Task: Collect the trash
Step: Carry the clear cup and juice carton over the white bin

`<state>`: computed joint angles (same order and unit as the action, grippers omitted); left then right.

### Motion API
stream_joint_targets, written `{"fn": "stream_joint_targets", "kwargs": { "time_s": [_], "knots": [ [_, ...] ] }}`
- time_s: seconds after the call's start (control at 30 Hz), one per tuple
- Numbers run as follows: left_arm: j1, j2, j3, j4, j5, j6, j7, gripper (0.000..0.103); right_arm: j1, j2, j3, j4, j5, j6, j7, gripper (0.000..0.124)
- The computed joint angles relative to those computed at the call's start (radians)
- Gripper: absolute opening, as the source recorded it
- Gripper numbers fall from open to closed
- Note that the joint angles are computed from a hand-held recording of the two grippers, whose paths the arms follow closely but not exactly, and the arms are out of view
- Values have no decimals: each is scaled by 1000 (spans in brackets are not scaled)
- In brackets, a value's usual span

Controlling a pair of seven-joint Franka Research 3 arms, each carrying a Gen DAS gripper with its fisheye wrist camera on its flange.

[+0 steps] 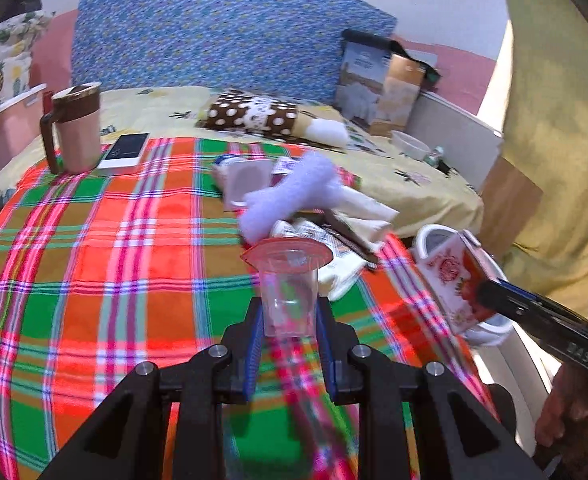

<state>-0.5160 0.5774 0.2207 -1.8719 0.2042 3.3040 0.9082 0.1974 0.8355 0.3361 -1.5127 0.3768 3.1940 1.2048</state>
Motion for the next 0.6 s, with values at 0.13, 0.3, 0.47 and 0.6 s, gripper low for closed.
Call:
{"fn": "stream_joint_targets", "kwargs": {
  "time_s": [0.13, 0.3, 0.47, 0.6],
  "knots": [
    [-7, -14, -19, -18, 2, 19, 14, 25, -15, -20, 10, -45, 3, 37, 7, 37],
    [8, -12, -65, -9, 8, 17, 45, 25, -25, -39, 14, -87, -9, 71, 32, 37],
    [51, 9, -128, 33, 30, -1, 67, 26, -30, -48, 8, -110, -26, 92, 64, 37],
    [86, 36, -177, 83, 57, -17, 81, 26, -30, -55, -8, -125, -38, 106, 92, 37]
  ]
}}
